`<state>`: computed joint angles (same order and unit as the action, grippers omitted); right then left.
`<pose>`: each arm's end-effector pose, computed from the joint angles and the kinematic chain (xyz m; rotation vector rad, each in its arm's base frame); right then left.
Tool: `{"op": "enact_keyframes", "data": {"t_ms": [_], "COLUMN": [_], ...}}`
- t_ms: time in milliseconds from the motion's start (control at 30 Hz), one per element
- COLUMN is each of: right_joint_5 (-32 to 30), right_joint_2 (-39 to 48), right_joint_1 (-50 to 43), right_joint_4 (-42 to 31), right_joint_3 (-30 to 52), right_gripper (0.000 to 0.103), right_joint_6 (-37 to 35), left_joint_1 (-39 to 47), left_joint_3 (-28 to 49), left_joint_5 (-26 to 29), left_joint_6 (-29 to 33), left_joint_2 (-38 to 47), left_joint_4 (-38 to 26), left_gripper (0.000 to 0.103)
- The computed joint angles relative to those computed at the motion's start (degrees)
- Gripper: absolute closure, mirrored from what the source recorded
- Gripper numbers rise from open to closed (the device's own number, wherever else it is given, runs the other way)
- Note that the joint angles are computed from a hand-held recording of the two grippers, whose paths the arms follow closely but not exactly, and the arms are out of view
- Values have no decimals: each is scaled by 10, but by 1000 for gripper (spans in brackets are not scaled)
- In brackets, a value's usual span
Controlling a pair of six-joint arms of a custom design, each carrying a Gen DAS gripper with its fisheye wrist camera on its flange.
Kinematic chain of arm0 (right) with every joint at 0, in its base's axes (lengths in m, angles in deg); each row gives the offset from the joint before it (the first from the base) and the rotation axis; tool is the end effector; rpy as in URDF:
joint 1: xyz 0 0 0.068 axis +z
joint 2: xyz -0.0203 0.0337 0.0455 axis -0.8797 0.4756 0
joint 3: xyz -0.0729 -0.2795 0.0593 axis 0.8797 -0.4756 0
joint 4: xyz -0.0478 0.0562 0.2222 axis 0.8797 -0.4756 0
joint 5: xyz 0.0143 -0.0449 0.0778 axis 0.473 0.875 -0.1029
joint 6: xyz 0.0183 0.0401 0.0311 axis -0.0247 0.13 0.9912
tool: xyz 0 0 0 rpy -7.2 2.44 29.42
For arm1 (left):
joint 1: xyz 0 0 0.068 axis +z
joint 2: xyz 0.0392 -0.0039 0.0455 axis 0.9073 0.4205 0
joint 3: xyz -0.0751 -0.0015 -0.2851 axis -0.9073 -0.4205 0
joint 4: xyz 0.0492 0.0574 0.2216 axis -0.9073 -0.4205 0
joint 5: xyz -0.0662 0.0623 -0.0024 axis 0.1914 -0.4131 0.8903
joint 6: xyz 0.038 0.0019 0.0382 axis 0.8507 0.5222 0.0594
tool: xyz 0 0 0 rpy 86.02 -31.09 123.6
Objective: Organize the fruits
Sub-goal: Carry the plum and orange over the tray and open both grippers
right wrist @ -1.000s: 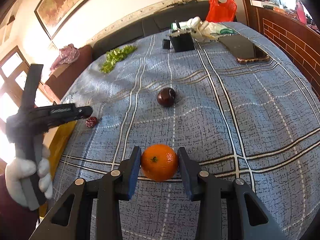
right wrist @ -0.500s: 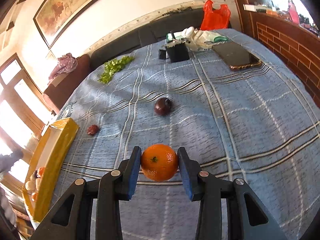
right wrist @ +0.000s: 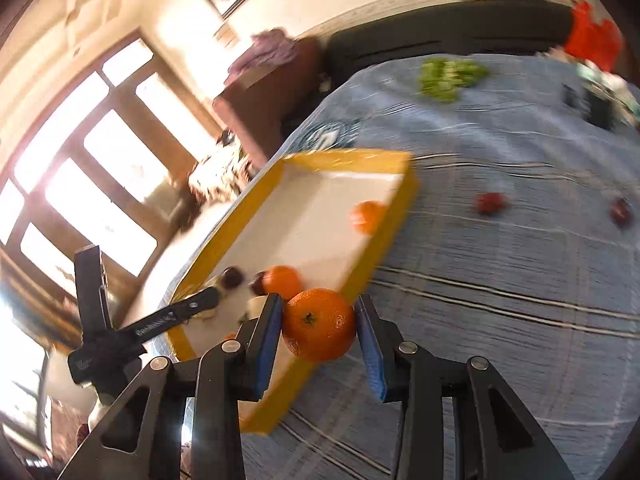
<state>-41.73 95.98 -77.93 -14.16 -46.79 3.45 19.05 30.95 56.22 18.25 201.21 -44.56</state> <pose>0.2476 -0.0457 0.0991 -0.4229 2.4082 0.8271 0.1984 -0.1833 0.0618 -0.6054 2.4199 -0.2027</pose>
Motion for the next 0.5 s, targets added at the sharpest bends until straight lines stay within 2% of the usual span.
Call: {"op": "enact_keyframes", "data": {"t_ms": [100,167,233,333,500], "right_joint_5": [63,83,103,128,128], "right_joint_2": [-1,11,27,39,39], "right_joint_1": [83,106,135,163,169], "right_joint_4": [93,116,144,188,215], "right_joint_3": [-35,-39,-46,-58,-67], "right_gripper": [61,61,60,60,49], "right_joint_6": [65,77,94,110,130], "left_joint_1": [10,11,9,4,8], "left_joint_3": [-40,-60,-84,-111,-139], "left_joint_5": [16,14,4,-14,-6], "left_joint_6": [5,0,-7,-23,-27], "left_joint_2": [-4,-17,-33,-58,-74], "left_joint_4": [62,84,104,118,157], "left_gripper": [73,69,56,43,39]}}
